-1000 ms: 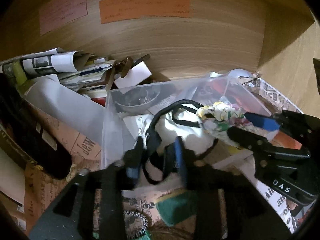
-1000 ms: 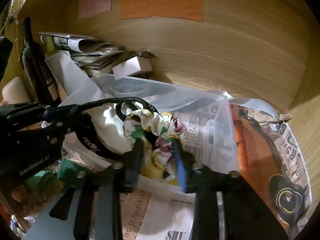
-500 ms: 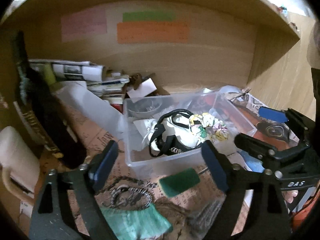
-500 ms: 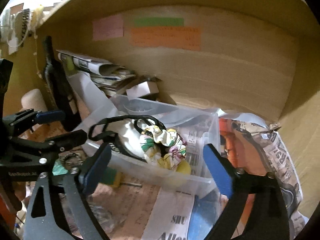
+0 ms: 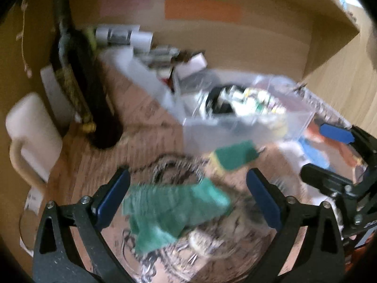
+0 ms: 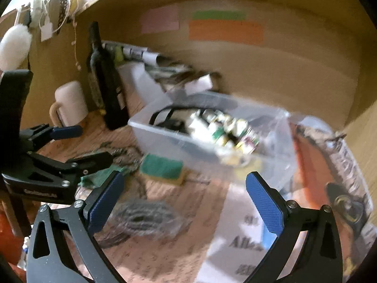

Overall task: Organize soft objects
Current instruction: 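Grasp the green knit cloth with the left gripper while the right gripper grasps the bagged steel wool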

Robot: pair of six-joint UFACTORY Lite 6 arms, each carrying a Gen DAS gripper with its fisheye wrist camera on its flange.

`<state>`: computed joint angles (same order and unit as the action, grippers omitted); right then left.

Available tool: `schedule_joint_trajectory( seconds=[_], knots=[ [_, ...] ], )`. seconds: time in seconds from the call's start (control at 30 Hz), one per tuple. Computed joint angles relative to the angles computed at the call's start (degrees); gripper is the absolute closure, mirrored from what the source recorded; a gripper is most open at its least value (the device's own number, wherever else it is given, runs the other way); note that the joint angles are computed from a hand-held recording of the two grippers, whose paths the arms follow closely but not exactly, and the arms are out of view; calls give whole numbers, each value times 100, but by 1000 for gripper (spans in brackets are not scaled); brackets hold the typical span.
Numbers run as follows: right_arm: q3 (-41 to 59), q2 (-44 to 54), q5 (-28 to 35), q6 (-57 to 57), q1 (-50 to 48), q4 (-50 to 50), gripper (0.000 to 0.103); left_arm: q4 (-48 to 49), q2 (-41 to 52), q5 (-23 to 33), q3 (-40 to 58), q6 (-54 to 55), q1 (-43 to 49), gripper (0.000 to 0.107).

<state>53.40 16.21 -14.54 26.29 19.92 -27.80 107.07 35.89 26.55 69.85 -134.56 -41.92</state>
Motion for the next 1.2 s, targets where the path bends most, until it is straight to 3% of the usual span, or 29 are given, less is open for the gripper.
schedule_joint_trajectory(
  seconds=[0.2, 0.3, 0.37, 0.43, 0.67, 0.83, 1.2],
  knots=[
    [100, 433, -77, 1914, 38, -1880, 3, 150, 242, -344, -233, -481, 232, 7],
    [195, 635, -71, 2700, 55, -2714, 13, 818, 244, -424, -426, -1345, 308, 7],
    [304, 795, -96, 3407, 47, -3472, 26, 1014, 247, -395, -487, -1603, 276, 7],
    [264, 819, -172, 3654, 35, -3757, 34, 1187, 292, -359, -474, -1830, 224, 14],
    [-4, 629, -356, 3199, -34, -3319, 63, 1327, 348, -344, -362, -1696, 44, 49],
    [-208, 356, -440, 2712, -165, -2762, 72, 1202, 288, -309, -304, -1466, -83, 70],
    [-497, -436, -448, 1908, -679, -1946, 75, 1439, -393, -42, -409, -1533, -212, 73]
  ],
)
